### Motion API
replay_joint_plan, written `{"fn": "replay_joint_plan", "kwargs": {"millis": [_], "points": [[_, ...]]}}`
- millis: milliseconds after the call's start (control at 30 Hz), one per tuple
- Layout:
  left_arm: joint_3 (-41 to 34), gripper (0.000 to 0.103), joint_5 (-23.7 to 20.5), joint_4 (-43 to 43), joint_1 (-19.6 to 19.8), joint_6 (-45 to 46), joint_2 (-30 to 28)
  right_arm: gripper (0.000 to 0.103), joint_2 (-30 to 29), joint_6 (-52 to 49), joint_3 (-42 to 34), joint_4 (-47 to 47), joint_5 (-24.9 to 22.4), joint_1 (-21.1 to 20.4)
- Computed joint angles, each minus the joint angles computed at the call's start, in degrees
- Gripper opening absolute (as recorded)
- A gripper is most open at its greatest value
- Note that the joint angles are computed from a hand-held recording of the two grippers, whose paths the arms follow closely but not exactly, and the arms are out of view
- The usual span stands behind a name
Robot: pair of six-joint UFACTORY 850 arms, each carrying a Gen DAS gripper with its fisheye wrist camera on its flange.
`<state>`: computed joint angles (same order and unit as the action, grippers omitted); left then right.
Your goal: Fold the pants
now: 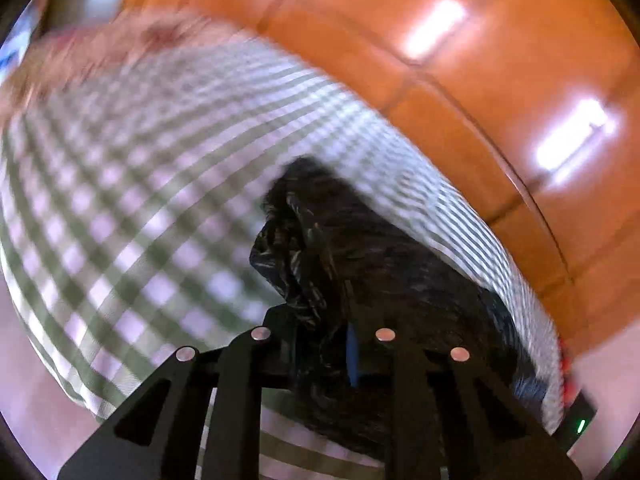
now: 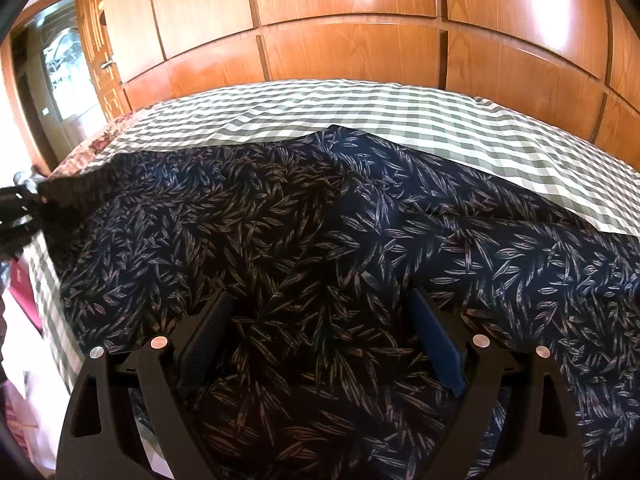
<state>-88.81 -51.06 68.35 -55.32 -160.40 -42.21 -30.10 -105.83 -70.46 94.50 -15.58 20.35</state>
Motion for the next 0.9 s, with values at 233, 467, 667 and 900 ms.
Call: {"fn": "replay_joint_plan", "kwargs": {"millis": [233, 467, 667, 900], "points": [[-17.93, 0.015, -6.41, -3.51, -1.43, 27.45, -8.56, 0.088, -0.05, 8.46, -1.10, -8.60, 0.34, 0.16], [-27.93, 0.015, -7.07, -6.54, -1.81, 39.73, -14.35, 0.090, -0.44, 18.65, -2.67, -16.91, -4.17, -1.27], [-30.98, 0.015, -6.82, -7.53, -1.80, 43.18, -16.38, 0.091, -2.00, 33.09, -7.22, -23.19, -16.05, -3.88], [-33.08, 0.015, -6.50, -8.15, -1.92, 45.24, -17.78, 0.091, -7.33, 38.94, -16.54, -24.00, -33.45, -4.03]]}}
